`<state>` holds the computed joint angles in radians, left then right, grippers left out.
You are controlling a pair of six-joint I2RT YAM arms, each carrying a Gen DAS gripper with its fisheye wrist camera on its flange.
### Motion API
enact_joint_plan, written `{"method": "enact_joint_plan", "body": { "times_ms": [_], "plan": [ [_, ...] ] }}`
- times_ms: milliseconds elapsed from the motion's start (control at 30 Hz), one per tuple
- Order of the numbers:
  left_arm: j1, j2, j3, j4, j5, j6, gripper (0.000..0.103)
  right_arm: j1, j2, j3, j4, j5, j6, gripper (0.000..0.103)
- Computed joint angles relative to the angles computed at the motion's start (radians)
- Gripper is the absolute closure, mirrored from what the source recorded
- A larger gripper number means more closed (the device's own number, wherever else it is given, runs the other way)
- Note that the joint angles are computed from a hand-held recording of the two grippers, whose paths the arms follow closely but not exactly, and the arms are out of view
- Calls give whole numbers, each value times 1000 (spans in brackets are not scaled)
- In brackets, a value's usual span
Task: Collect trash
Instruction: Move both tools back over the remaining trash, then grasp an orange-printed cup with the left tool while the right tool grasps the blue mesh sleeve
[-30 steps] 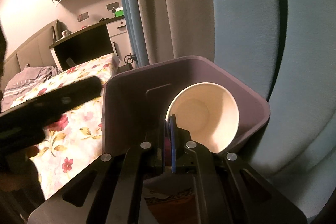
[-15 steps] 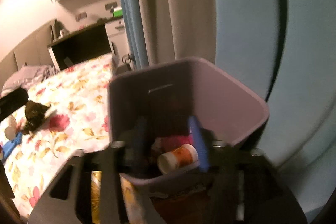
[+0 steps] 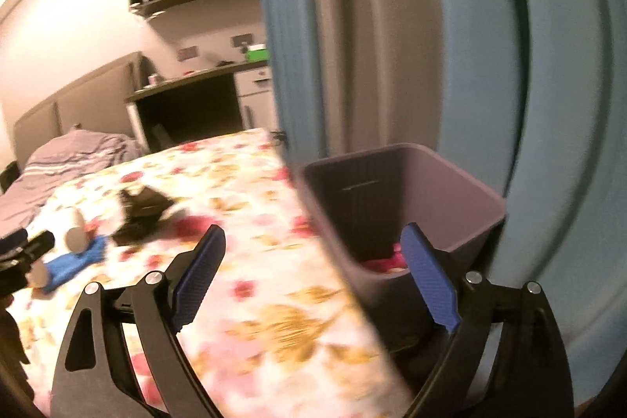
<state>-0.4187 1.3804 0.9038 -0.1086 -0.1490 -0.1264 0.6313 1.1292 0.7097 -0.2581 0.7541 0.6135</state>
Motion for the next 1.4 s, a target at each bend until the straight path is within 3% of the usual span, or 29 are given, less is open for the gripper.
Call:
{"method": "enact_joint_plan", "body": {
  "times_ms": [167, 400, 500, 800, 867, 1167, 1267, 1333, 1400],
  "plan": [
    [215, -128, -123, -9, 80, 34, 6, 140, 147, 99, 20, 31, 53, 15],
    [537, -171, -182, 1, 295, 128, 6, 255, 359, 257, 49, 20, 75, 15],
    [670, -135, -175, 27, 463, 163, 6, 283, 448, 338, 42, 2, 68, 15],
    [799, 83, -53, 29, 707, 210, 6, 324, 618, 521, -11, -20, 29, 15],
    [808, 133, -19, 19, 753, 217, 11, 324, 647, 555, -20, -29, 23, 15],
    [808, 270, 89, -84, 890, 298, 47, 326, 783, 712, -61, -71, -15, 15],
    [806, 290, 104, -112, 919, 330, 64, 323, 825, 762, -74, -89, -24, 15],
    [804, 294, 110, -132, 935, 355, 83, 323, 857, 803, -89, -93, -29, 15],
    [805, 295, 109, -151, 963, 374, 91, 322, 889, 840, -101, -101, -37, 15]
  ]
}}
